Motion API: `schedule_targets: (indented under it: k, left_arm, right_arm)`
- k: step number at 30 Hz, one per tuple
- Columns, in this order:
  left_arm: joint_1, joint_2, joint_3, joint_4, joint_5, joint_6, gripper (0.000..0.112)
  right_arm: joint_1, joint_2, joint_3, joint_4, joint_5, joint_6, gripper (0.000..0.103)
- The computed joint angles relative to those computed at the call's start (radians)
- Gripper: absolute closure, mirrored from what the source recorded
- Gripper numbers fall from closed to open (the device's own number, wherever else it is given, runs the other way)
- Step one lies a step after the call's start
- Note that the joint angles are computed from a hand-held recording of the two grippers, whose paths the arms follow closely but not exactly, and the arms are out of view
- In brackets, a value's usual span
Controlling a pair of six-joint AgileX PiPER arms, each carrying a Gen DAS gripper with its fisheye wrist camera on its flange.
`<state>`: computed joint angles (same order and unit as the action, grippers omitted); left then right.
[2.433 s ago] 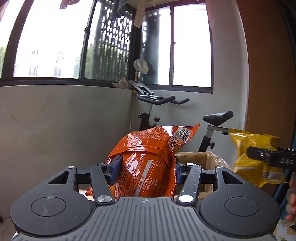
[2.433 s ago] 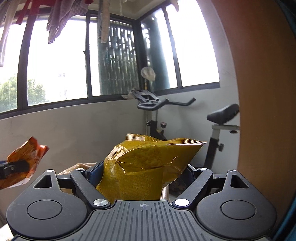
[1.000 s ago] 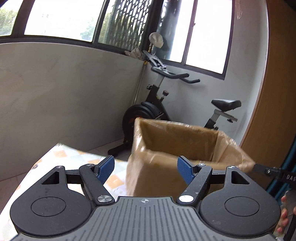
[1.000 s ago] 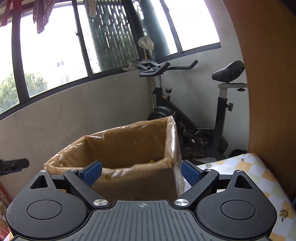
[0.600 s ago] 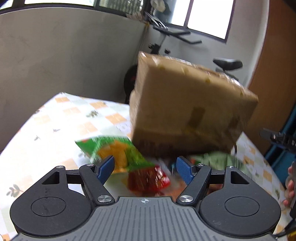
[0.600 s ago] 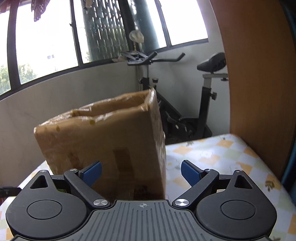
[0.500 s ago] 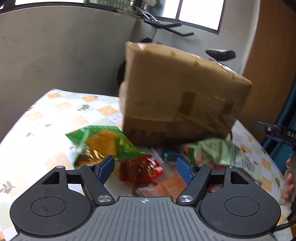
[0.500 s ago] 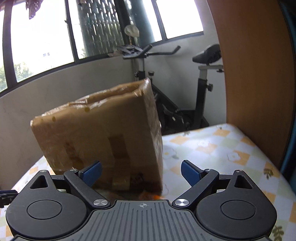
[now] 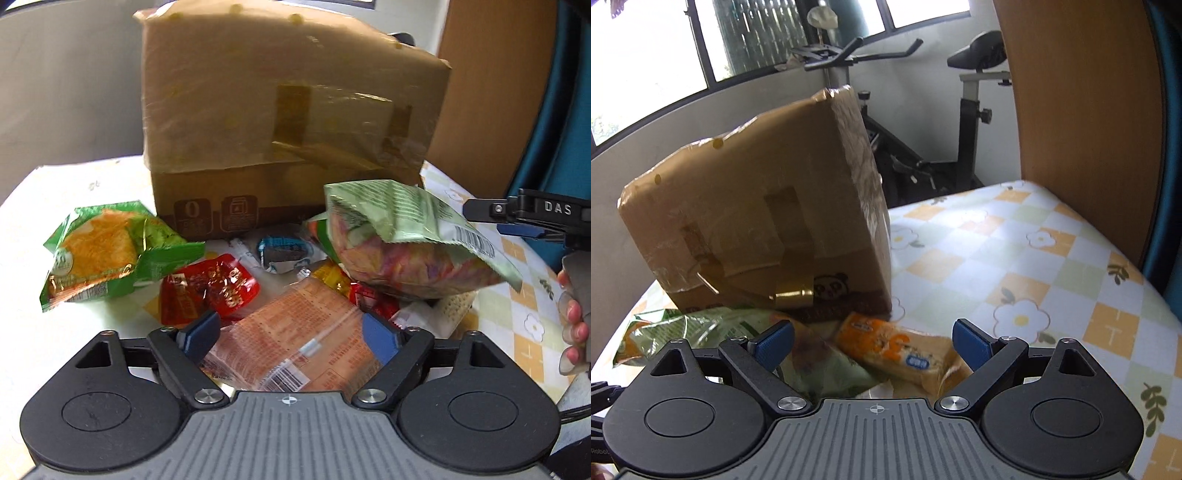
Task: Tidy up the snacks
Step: 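Return both tools to the snack pile and lower toward the packets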
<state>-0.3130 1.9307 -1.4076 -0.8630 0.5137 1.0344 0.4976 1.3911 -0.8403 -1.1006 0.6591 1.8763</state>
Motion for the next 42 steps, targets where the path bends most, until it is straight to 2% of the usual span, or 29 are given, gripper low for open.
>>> schedule_targets:
  k: [2, 9, 18, 27, 32, 36, 37, 42]
  left_arm:
    - [0.001, 0.006, 0.006, -0.026, 0.008, 0.041, 0.02]
    - [-0.02, 0.002, 0.025, -0.001, -0.033, 0.048, 0.019]
    - [0.013, 0.001, 0.037, -0.08, 0.026, 0.203, 0.017]
    - [-0.009, 0.045, -0.01, -0.037, 0.031, 0.329, 0.012]
    - [0.0, 0.099, -0.085, 0.003, 0.07, 0.203, 0.014]
    - [-0.002, 0.095, -0.082, 0.03, 0.021, 0.077, 0.021]
    - [-0.003, 0.089, -0.074, 0.031, 0.008, 0.06, 0.026]
    - [-0.013, 0.06, -0.035, 0.063, -0.05, -0.054, 0.027]
  right_arm:
    - [-0.002, 0.0, 0.002, 0.006, -0.004, -0.004, 0.012]
    - [-0.001, 0.0, 0.0, 0.026, -0.016, -0.026, 0.012]
    - [0.007, -0.008, -0.001, 0.027, -0.002, -0.026, 0.012]
    - [0.007, -0.007, -0.007, 0.042, -0.002, -0.04, 0.013]
    - [0.005, -0.008, -0.002, 0.05, 0.004, -0.041, 0.013]
    - [0.002, -0.012, 0.012, 0.067, 0.006, -0.049, 0.013]
    - [0.001, -0.013, 0.017, 0.071, 0.006, -0.05, 0.013]
    - [-0.007, -0.015, 0.035, 0.085, 0.001, -0.058, 0.013]
